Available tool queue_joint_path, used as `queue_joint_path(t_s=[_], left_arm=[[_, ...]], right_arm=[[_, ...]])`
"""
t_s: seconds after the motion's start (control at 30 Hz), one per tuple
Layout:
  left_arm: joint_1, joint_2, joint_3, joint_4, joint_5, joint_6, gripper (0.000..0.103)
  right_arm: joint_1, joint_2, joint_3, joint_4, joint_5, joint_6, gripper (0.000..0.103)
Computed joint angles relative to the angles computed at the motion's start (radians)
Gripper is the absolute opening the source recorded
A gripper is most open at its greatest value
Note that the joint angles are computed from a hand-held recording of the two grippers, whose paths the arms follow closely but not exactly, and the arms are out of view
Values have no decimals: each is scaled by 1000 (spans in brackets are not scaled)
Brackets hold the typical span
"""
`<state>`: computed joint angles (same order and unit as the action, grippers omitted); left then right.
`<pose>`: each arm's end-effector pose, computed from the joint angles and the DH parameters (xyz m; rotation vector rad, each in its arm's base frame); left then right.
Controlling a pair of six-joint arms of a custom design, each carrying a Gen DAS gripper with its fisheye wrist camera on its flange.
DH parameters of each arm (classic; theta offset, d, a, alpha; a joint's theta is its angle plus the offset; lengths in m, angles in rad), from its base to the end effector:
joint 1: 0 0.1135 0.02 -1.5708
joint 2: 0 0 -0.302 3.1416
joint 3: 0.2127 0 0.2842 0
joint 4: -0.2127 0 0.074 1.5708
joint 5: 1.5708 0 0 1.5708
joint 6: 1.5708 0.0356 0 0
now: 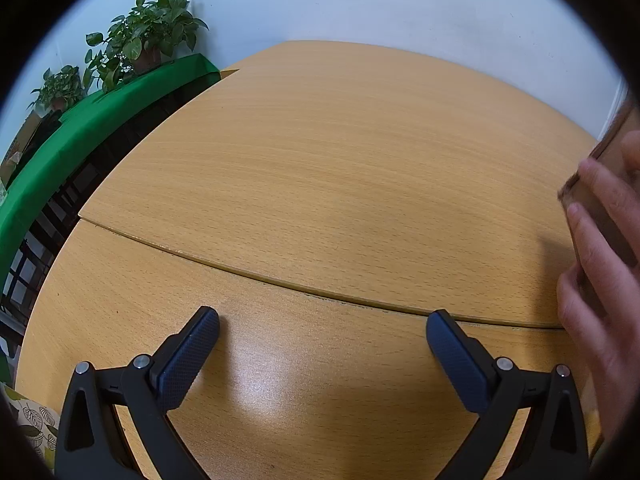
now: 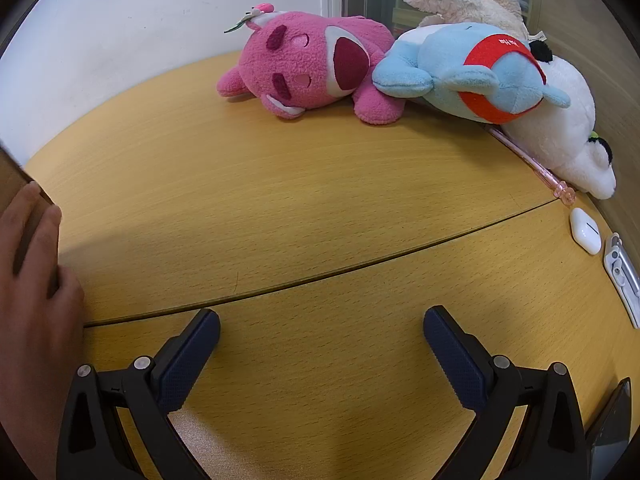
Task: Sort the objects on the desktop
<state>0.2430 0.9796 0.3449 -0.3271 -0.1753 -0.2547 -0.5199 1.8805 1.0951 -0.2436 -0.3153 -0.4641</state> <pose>0.1667 0.0477 0.1584 -0.6891 2.4288 0.2171 0.3583 -0.1924 0.1547 -0.0409 2.5226 0.0225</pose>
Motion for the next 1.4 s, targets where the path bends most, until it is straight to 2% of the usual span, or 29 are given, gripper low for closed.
queue_joint_path(t_s=[1.4], left_arm=[[-14,5,-1,6,-11,-14,103]], right_arm=[[0,1,-1,4,-1,1,103]])
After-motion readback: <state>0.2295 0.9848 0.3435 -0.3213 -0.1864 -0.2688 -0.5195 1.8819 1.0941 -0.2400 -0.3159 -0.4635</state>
